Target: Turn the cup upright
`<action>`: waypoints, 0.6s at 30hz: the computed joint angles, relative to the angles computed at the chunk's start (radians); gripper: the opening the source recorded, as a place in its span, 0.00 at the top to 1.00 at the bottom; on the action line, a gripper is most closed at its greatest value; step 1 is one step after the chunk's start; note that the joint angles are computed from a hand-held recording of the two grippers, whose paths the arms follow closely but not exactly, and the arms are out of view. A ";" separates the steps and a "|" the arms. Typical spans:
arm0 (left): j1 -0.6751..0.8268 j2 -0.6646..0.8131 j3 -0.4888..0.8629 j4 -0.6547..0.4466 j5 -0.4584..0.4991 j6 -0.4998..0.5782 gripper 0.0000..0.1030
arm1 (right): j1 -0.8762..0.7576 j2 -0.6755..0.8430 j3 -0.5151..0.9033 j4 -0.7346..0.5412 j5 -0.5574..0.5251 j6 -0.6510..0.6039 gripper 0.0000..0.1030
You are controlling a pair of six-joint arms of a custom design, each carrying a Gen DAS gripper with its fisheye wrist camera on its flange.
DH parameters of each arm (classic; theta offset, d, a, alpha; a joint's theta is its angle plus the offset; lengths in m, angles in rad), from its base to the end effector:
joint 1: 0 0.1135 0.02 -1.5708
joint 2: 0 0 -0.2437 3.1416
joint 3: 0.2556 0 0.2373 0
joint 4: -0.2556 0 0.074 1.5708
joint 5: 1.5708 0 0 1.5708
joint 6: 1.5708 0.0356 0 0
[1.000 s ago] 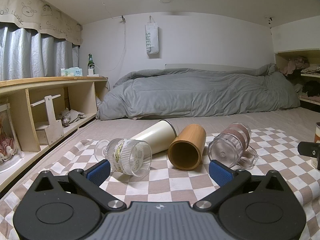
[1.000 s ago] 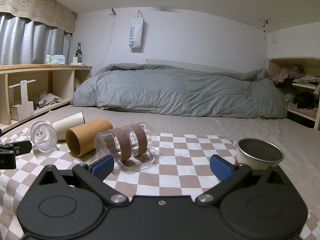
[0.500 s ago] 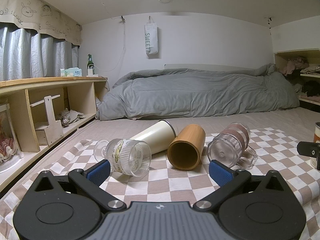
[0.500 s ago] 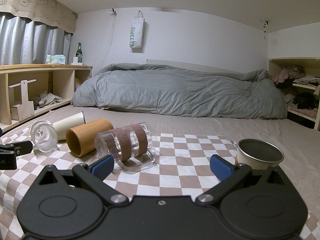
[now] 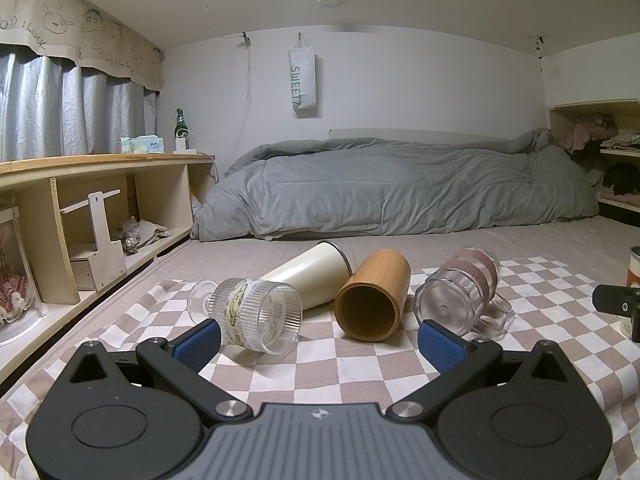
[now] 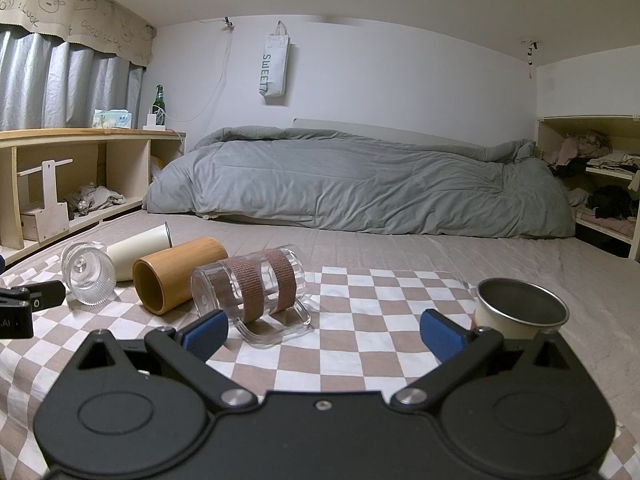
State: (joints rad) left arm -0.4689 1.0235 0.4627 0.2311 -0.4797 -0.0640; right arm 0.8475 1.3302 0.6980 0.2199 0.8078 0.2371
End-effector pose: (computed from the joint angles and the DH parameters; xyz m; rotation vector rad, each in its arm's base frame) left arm 0.2032 -0.0845 0.2161 0.0548 1.8622 0.0876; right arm 0.1999 0.1876 0.2234 -0.0603 1.8507 -0.0508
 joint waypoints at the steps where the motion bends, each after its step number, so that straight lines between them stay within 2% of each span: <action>1: 0.000 0.000 0.000 0.000 0.000 0.000 0.00 | 0.000 0.000 0.000 0.000 0.001 -0.001 0.00; 18: -0.001 0.000 -0.001 0.002 -0.002 -0.002 0.00 | 0.005 0.001 0.006 -0.008 0.004 0.002 0.00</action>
State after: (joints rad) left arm -0.4704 1.0238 0.4620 0.2330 -0.4817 -0.0658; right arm 0.8520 1.3308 0.7045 0.2122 0.8114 0.2393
